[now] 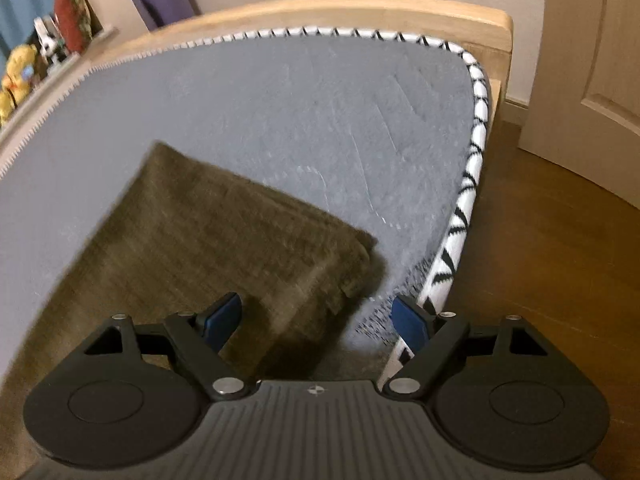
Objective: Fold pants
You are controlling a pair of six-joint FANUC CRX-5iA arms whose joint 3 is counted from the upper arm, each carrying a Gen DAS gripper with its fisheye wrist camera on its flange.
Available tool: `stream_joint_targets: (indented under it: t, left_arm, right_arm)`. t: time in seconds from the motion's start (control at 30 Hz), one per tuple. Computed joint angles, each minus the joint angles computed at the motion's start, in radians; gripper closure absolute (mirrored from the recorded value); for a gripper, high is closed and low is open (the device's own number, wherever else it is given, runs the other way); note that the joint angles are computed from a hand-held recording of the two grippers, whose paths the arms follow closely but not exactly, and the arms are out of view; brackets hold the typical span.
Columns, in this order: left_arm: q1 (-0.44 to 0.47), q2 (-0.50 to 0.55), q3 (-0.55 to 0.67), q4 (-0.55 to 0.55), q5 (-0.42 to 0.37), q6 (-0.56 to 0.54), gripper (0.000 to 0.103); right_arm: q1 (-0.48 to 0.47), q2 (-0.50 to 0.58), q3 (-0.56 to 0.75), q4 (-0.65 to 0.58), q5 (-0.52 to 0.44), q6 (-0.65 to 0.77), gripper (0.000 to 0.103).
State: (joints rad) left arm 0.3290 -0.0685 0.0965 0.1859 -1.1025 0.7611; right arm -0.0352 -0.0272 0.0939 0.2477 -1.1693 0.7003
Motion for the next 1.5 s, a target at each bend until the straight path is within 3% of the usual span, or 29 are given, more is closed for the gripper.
stream_joint_targets:
  t: [0.17, 0.8, 0.93, 1.07, 1.2, 1.4, 1.5]
  left_arm:
    - [0.002, -0.004, -0.012, -0.001, 0.021, 0.007, 0.034]
    - [-0.006, -0.001, -0.006, -0.036, 0.031, 0.019, 0.026]
    - [-0.007, -0.005, -0.009, -0.037, 0.034, 0.012, 0.026]
    - [-0.005, -0.010, -0.014, -0.039, 0.041, 0.009, 0.023]
    - [-0.003, -0.009, -0.012, -0.037, 0.042, 0.009, 0.022]
    - [-0.014, -0.011, -0.013, -0.045, 0.042, -0.004, 0.020]
    - [-0.017, -0.012, -0.013, -0.050, 0.043, -0.001, 0.020]
  right_arm:
    - [0.019, -0.003, -0.023, 0.043, 0.019, -0.007, 0.015]
    - [0.049, 0.003, -0.048, 0.165, 0.005, -0.018, 0.018]
    - [0.043, -0.008, -0.074, 0.212, 0.042, -0.032, 0.018]
    - [0.009, -0.043, -0.128, 0.253, 0.152, -0.054, 0.018]
    - [-0.065, -0.080, -0.127, 0.098, 0.261, 0.007, 0.018]
    - [-0.180, -0.057, -0.032, -0.263, 0.216, 0.250, 0.018]
    - [-0.189, -0.046, -0.018, -0.292, 0.193, 0.276, 0.018]
